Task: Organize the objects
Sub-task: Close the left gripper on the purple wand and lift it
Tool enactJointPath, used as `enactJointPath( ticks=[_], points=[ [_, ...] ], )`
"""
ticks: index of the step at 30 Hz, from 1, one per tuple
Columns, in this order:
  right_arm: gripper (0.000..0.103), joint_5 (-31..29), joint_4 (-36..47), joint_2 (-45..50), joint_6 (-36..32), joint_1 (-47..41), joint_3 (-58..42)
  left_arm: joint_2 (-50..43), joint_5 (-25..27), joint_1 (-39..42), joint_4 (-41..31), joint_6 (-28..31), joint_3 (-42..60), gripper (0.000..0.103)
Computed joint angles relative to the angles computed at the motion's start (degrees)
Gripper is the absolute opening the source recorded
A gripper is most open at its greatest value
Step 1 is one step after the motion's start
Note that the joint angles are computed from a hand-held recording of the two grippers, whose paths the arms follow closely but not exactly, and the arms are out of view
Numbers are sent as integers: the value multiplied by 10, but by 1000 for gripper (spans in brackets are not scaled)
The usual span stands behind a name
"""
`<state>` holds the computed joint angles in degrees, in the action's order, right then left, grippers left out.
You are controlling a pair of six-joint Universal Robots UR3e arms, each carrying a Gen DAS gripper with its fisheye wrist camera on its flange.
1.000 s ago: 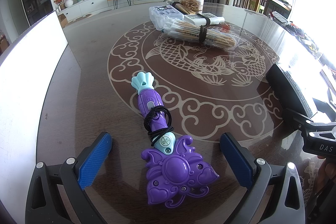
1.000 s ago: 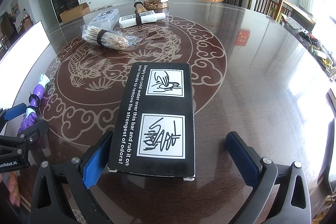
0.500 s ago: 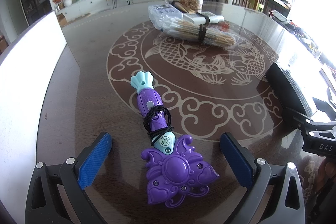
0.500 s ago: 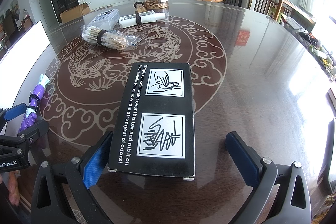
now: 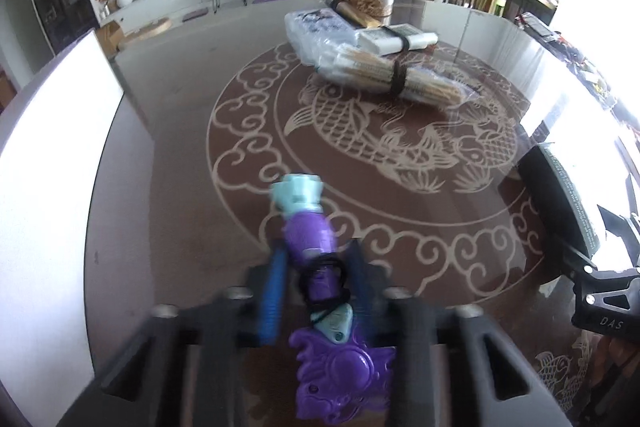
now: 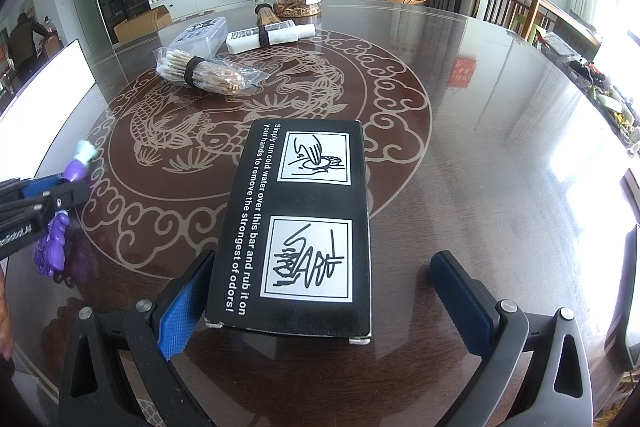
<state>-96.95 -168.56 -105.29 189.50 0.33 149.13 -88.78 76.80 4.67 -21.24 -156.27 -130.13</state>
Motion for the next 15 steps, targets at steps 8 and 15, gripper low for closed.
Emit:
enactJointPath(
  ticks=[8, 15],
  points=[
    [103, 0, 0, 0, 1, 0, 0, 62, -81, 67, 17, 35, -81, 21],
    [103, 1, -1, 2, 1, 0, 0, 251, -209, 224, -174, 142, -167, 21]
  ],
)
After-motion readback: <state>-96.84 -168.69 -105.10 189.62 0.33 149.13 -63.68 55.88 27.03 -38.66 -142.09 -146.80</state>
